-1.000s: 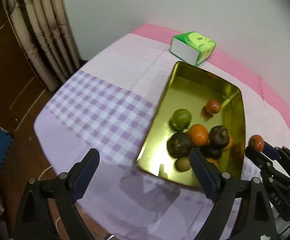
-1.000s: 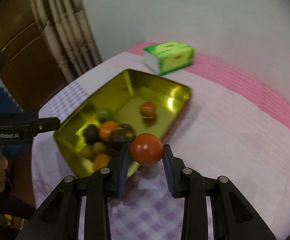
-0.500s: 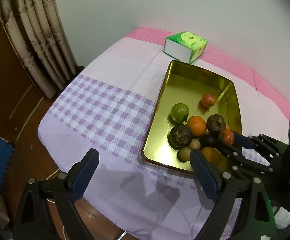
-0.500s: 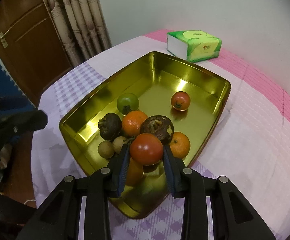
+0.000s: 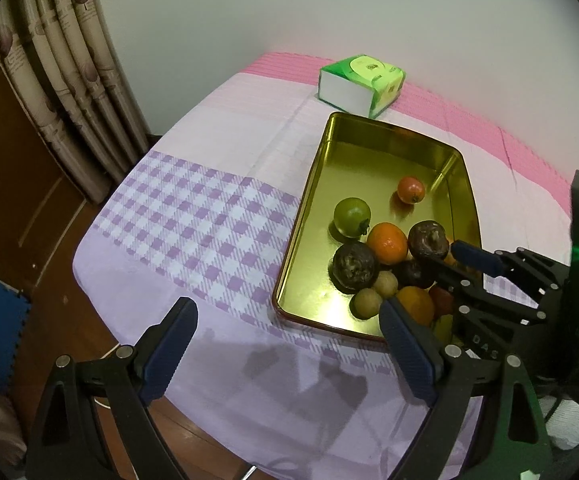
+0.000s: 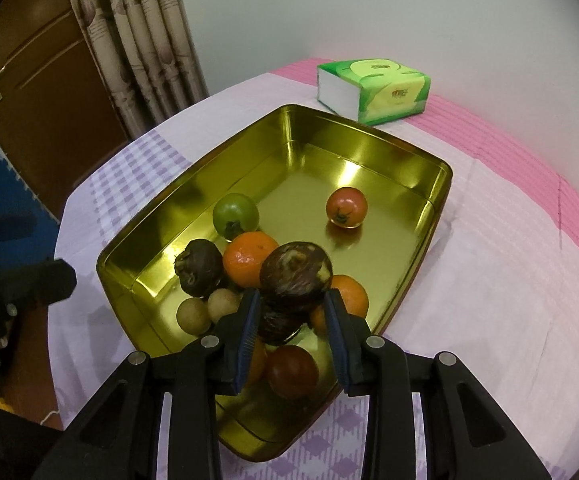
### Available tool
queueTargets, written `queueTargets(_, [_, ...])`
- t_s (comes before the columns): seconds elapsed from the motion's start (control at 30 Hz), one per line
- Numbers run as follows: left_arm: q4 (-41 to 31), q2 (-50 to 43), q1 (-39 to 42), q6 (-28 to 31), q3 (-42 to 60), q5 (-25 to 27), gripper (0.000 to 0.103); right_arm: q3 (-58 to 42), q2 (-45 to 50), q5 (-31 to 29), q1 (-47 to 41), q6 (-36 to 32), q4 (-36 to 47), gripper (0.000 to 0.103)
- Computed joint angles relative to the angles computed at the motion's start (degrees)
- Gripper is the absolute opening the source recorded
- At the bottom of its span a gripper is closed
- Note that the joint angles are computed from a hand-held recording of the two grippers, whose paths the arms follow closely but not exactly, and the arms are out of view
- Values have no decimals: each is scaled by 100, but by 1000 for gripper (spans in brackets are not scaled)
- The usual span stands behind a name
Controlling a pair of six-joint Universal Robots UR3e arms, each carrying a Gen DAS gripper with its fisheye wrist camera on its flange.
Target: Organize fruits
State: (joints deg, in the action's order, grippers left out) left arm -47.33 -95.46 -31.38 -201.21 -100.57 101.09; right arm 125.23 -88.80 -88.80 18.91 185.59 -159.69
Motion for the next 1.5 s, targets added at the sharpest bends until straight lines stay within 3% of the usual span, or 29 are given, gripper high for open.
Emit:
queueTargets(0.1, [4,-23,-22,-16,13,32,91,85,-243,-23,-13,68,74,51])
queueTargets(0.27, [-13,-123,-117,-72,87,148,91,274,-869,-186,14,232,376,89])
queueTargets(0.37, [-19,-187,-223,-88,145,273,91,277,-1118,-430,134,337,683,95])
queueTargets(0.7, [-40,-356,-504,-186,285,498,91,739,-1816,-647,232,644,1266,97])
queueTargets(1.5, [-48,-452,-607,-197,325,560,91,723,-1747,-702,462,690,1408,98])
